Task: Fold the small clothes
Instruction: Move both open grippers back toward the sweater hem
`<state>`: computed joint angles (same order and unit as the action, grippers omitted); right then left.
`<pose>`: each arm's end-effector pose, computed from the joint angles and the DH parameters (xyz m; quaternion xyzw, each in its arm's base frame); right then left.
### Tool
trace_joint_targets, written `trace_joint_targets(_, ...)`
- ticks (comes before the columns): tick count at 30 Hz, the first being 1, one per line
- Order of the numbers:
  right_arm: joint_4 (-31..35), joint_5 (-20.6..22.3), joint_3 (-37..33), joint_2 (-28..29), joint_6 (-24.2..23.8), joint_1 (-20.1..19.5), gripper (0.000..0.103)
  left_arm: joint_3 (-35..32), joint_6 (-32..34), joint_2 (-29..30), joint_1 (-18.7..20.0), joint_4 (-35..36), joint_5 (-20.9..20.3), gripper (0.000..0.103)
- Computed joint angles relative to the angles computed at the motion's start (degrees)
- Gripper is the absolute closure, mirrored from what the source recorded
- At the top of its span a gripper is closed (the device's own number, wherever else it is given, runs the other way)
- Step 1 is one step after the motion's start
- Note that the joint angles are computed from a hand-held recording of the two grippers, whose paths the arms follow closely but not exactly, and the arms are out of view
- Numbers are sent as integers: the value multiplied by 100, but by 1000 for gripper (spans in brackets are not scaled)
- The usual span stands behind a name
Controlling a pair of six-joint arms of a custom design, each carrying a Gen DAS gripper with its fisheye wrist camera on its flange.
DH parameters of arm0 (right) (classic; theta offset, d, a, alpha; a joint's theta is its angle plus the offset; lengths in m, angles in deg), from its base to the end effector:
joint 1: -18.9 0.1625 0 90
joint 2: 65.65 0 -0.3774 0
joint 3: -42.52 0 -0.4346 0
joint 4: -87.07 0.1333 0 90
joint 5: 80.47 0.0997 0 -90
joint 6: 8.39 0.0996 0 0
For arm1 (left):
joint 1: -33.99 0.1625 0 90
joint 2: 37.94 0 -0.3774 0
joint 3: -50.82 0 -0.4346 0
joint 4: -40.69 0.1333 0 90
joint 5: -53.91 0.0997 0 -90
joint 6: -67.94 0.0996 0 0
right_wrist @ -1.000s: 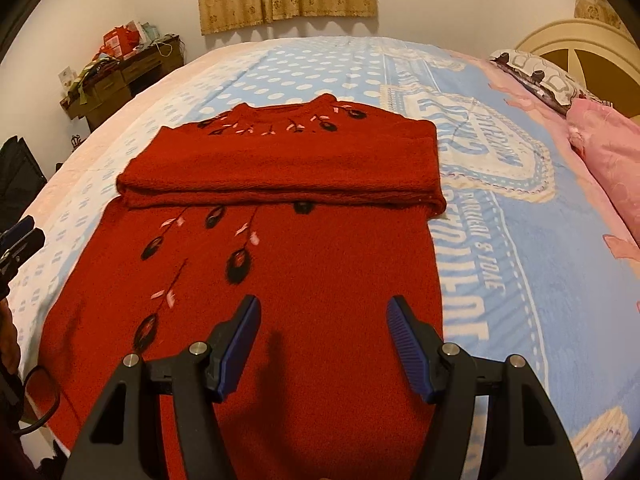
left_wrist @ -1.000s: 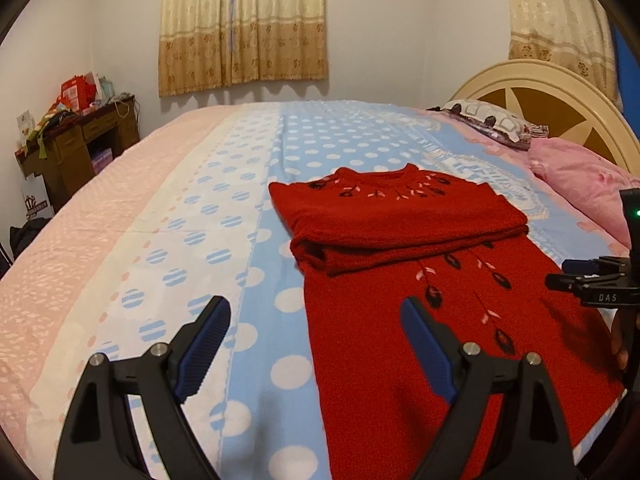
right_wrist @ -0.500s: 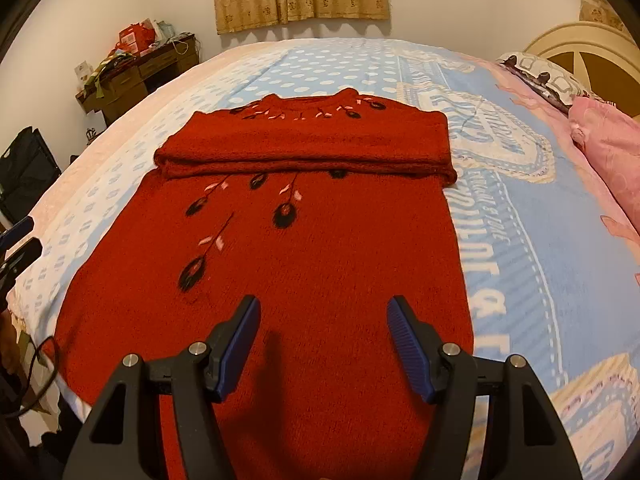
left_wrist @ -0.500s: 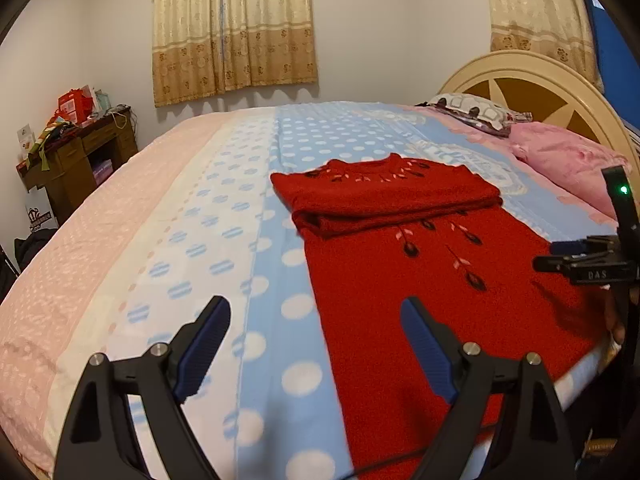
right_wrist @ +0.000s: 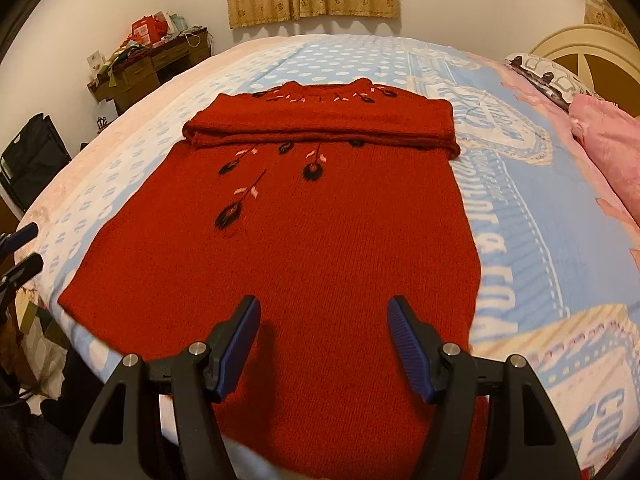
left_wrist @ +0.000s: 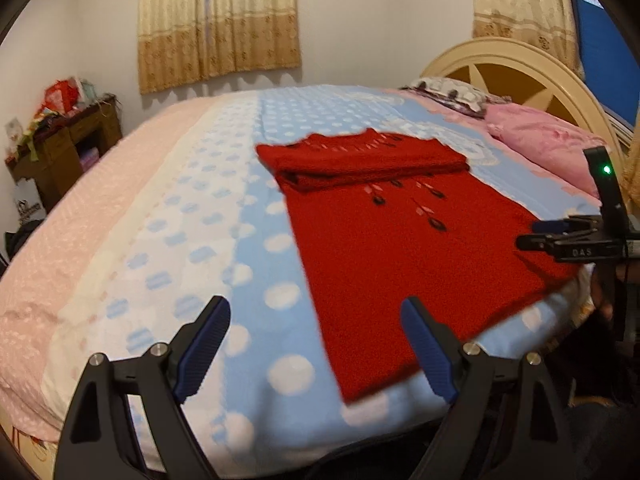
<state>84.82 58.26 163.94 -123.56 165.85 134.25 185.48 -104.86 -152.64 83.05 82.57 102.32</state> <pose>0.1977 -0.2809 -0.0123 0.1380 -0.8776 0.2908 0.3554 0.0209 -0.2803 0.2443 0.2910 0.8632 -0.3176 0.2635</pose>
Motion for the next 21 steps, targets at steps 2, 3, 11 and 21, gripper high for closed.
trace_joint_targets(2,49,104,77,-8,123,117,36,79,-36,41,-14,-3,-10,13)
trace_joint_targets(3,78,147,129,-33,190,169,36,92,-61,148,10,-23,-31,13)
trace_joint_targets(11,208,505,773,-657,851,454,36,-91,-96,657,598,-288,366,14)
trace_joint_targets(21,21,397,1165,-1150,969,315,36,-238,-72,940,932,-321,807,31)
